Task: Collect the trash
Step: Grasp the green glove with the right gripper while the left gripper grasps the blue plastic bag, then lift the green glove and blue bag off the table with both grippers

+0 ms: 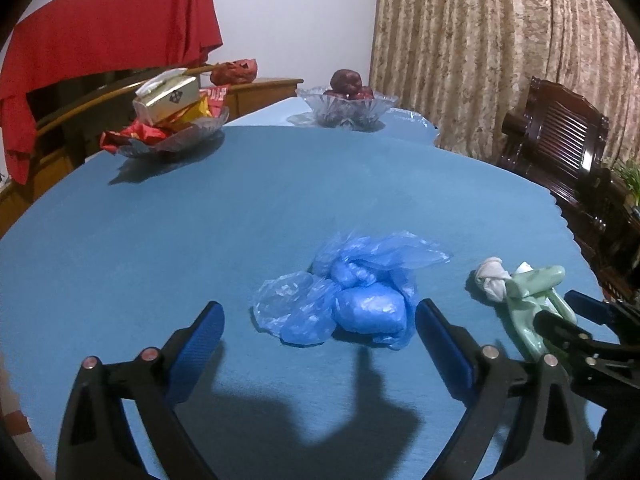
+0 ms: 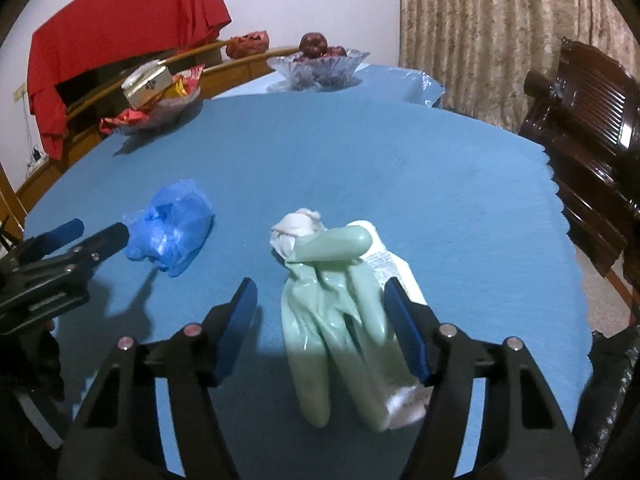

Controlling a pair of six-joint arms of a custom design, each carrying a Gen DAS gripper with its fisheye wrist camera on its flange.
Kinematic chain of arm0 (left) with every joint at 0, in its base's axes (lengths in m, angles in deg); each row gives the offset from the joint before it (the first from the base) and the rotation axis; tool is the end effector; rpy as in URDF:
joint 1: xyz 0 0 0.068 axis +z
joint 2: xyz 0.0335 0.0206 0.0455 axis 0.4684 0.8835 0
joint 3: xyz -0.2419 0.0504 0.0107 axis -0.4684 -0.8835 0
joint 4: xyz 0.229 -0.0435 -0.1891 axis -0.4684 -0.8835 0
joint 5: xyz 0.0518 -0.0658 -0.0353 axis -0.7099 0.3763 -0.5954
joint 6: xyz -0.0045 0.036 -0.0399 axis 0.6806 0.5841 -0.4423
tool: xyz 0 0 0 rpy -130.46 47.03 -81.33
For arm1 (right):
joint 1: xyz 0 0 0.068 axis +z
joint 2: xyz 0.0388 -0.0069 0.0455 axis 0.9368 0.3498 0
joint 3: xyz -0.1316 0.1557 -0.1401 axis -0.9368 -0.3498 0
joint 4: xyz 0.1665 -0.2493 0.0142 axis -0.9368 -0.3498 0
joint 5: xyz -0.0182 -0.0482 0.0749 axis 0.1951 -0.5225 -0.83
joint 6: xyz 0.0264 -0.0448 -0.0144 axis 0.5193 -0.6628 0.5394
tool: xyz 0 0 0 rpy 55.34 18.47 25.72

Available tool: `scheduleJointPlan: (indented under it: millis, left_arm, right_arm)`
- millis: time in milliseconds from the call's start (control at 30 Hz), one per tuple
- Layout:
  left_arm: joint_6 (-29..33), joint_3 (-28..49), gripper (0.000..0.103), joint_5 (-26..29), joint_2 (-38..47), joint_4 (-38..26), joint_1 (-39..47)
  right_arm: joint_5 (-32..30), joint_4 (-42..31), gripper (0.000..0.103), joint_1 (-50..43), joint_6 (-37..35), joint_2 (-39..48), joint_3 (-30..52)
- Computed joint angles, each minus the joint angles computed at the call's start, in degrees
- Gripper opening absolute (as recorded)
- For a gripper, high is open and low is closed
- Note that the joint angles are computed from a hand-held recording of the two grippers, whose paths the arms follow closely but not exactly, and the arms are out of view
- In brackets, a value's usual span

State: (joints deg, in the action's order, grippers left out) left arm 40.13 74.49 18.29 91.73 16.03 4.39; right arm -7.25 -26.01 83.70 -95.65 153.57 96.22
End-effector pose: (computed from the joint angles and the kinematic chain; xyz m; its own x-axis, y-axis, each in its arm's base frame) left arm 0.2412 -0.0810 0.0206 -0.5311 -0.3590 -0.7675 -0.5269 0.8493 -0.0326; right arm 0.3540 0.1031 0.0050 -0.5571 -0.4368 -0.7063 -0.6686 0.7404 0.0694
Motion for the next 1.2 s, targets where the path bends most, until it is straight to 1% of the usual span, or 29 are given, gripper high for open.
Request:
scheduleJointPlan:
  millis: [67, 133, 200, 233, 300, 400, 500, 567, 600, 633, 667, 700, 733, 767, 833, 867, 1000, 1200]
  left_arm:
    - [0.51, 0.33, 0.094, 0.80, 0.99, 0.74, 0.81]
    - [1.33, 0.73, 0.094, 1.82, 2.03, 1.63, 1.94]
    - [2.12, 1.43, 0.094, 2.84, 3.36, 2.70, 3.02]
    - [2.44, 2.01, 0.094, 3.49, 4.21, 3.07, 3.63]
    - [2.82, 2.93, 0.094, 4.47, 5.69, 3.80, 4.49]
    - [3.76, 5.02, 0.094, 6.10, 7.96, 3.95, 5.61]
    - [5.24, 8.14, 0.094, 7.71, 10.41, 2.19, 6.55]
    - [6.64, 9.81, 0.092, 9.88, 12.04, 2.17, 7.33]
    - [7.36, 10.91, 0.090, 11.52, 13.04, 1.81, 7.64]
    - [8.12, 11.72, 0.082, 13.27, 13.88, 1.79, 8.05]
    - [8.58, 12.10, 0.072, 14.71, 14.32, 1.96, 8.28]
    - [9.09, 12.44, 0.058, 16.50, 14.85, 2.41, 8.66]
    - [9.59, 12.46, 0.051, 18.37, 15.14, 3.29, 9.00]
    - [9.75, 12.08, 0.044, 19.10, 14.93, 4.09, 8.98]
    - [9.46, 11.76, 0.038, 18.29, 14.68, 4.58, 8.32]
    - [9.05, 10.95, 0.036, 17.50, 13.97, 5.25, 7.59]
    - [7.13, 7.84, 0.034, 15.08, 10.63, 5.90, 5.38]
    - [3.73, 3.92, 0.033, 13.36, 6.27, 4.54, 3.16]
  right_arm:
    - [1.24, -0.19, 0.063, 0.75, 0.36, 1.58, 1.46]
    - [2.10, -0.73, 0.060, 1.29, 0.44, 3.01, 2.82]
    - [3.29, -1.49, 0.053, 1.60, -0.01, 3.94, 3.73]
    - [3.66, -2.21, 0.051, 1.84, -0.08, 4.40, 4.35]
    - [3.63, -2.89, 0.041, 1.62, -0.41, 4.69, 4.75]
    - [3.52, -3.12, 0.033, 1.41, -0.40, 5.00, 4.98]
    - [3.32, -2.69, 0.028, 1.01, -0.50, 4.86, 4.72]
    - [2.77, -2.42, 0.028, 0.77, -0.56, 4.51, 4.27]
    - [2.44, -2.37, 0.028, 0.60, -0.72, 4.45, 4.17]
    - [2.14, -2.30, 0.028, 0.55, -0.72, 4.36, 4.10]
    - [1.89, -2.23, 0.029, 0.44, -0.76, 4.29, 4.04]
    - [1.58, -2.11, 0.029, 0.31, -0.79, 4.19, 3.93]
    - [1.15, -1.79, 0.030, 0.15, -0.88, 3.96, 3.63]
    - [1.07, -1.40, 0.030, 0.10, -0.96, 3.67, 3.19]
    - [0.80, -0.76, 0.031, 0.01, -1.26, 3.03, 2.37]
    - [0.42, -0.50, 0.033, -0.09, -1.34, 2.57, 1.85]
    - [-1.67, -0.38, 0.035, -0.85, -1.71, 0.86, 0.34]
    - [-1.73, -2.77, 0.035, -0.23, -1.89, 1.35, 1.78]
